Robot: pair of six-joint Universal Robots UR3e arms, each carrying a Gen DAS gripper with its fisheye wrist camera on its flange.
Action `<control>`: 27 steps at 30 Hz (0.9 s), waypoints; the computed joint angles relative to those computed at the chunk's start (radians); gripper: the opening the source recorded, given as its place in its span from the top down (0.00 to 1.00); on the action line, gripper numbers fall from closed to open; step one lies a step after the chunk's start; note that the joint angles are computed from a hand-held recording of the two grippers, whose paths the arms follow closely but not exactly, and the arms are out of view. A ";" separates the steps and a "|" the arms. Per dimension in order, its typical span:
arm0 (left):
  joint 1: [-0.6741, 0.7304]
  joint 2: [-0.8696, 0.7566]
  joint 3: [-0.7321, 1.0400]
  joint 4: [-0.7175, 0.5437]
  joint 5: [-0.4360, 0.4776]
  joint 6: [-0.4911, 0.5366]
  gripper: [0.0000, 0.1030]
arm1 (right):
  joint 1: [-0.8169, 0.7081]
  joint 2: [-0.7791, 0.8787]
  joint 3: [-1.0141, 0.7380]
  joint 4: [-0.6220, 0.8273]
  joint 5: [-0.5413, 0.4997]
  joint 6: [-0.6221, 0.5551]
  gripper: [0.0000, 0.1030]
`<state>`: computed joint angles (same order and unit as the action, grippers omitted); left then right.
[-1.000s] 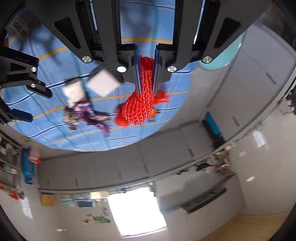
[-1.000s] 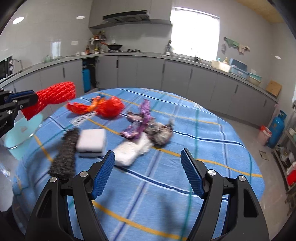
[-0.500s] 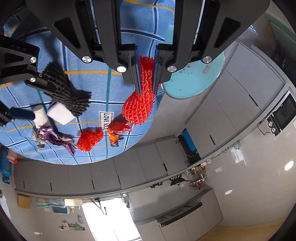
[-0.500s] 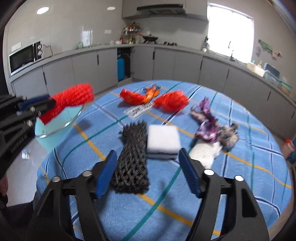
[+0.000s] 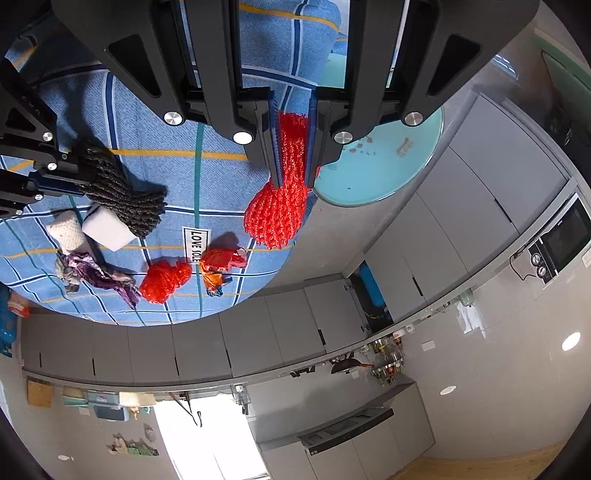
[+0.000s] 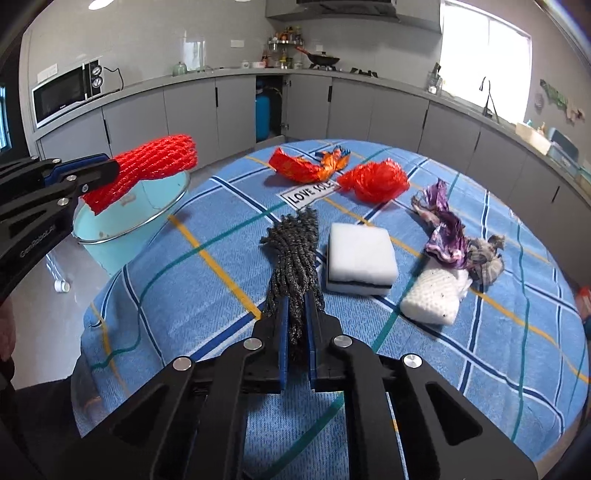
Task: Collect trash
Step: 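Carry the red mesh bag and black scrubber over the blue bin with both tools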
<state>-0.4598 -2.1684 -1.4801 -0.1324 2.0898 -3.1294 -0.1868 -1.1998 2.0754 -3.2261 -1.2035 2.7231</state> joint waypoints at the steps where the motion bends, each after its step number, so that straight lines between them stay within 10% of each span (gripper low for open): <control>1: 0.000 0.002 -0.001 0.002 0.002 0.000 0.89 | -0.002 -0.006 0.005 -0.003 0.005 0.000 0.92; 27: 0.027 0.044 -0.028 0.016 0.027 -0.003 0.89 | 0.019 -0.034 -0.088 -0.021 -0.012 0.027 0.92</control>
